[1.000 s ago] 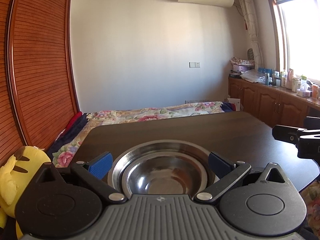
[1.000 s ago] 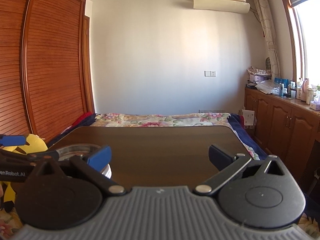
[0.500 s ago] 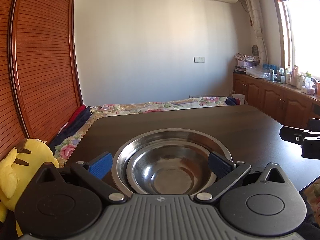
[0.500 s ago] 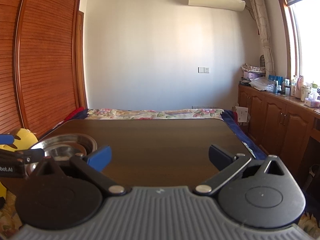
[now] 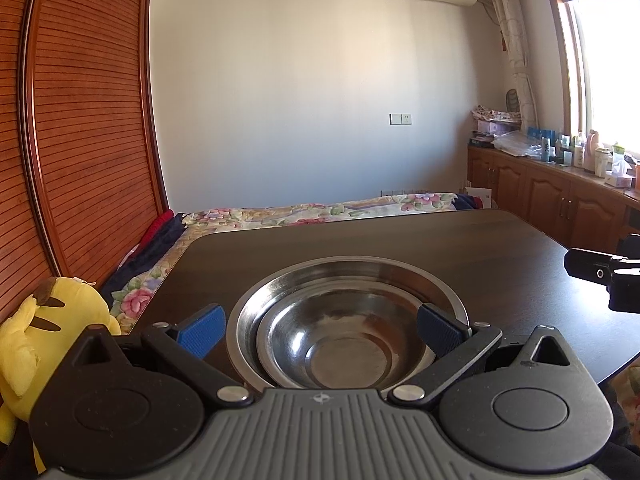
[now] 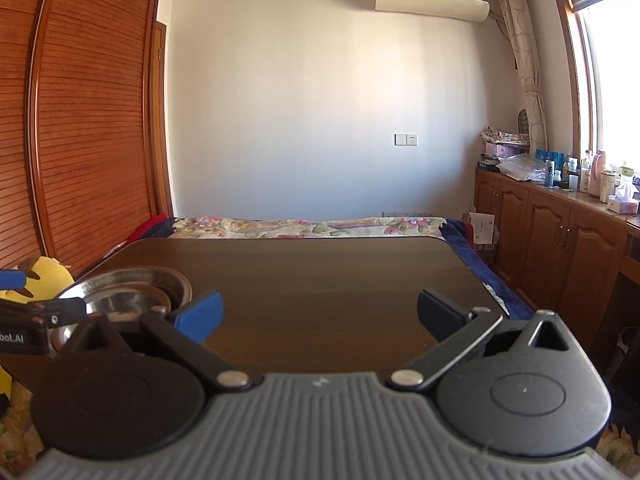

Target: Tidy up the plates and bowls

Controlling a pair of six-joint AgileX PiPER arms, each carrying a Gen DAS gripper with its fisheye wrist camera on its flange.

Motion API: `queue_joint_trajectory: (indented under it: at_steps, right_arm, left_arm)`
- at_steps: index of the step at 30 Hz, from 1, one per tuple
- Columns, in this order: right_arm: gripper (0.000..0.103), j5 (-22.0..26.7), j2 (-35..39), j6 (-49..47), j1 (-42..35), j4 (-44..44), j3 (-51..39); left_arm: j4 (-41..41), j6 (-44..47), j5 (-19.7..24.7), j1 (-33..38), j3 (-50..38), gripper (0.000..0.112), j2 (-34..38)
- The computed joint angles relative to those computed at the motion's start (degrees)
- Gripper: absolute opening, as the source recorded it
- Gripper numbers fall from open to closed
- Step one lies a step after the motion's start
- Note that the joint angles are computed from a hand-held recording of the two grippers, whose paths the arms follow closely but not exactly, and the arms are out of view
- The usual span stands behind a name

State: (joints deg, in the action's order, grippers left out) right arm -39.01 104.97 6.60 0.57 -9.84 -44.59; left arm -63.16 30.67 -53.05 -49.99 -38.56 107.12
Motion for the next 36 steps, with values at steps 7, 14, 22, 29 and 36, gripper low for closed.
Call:
queue_joint_trajectory:
  at_steps: [7,14,22,29,36]
  right_arm:
    - [0.103,0.1,0.2,-0.3,0.2,0.5,-0.3]
    - [0.103,-0.2,0.3,-0.4,0.2,0.6,-0.3]
    - [0.103,-0.1,0.2,0.0,-0.1,0.1,-0.4]
    - [0.103,-0.1,0.2,0.2,-0.2,-0.2,-0.4]
    - [0.103,-0.3,0.2,0.2,-0.1,0.0,-0.3]
  left_arm:
    - [-0.1,0.1,-0.2,0.0,0.0,0.103,0.0]
    - [-0.2,0.0,-0.3,-0.1,0.1,0.103,-0.1]
    - [-0.2,0.0,-0.4,-0.2,0.1,0.103,0.0]
    - [-0.2,0.0,-0.4,-0.1,0.2,0.103,-0.3]
    - [-0.5,0.5,-0.3,-0.1,0.0,0.103,-0.4]
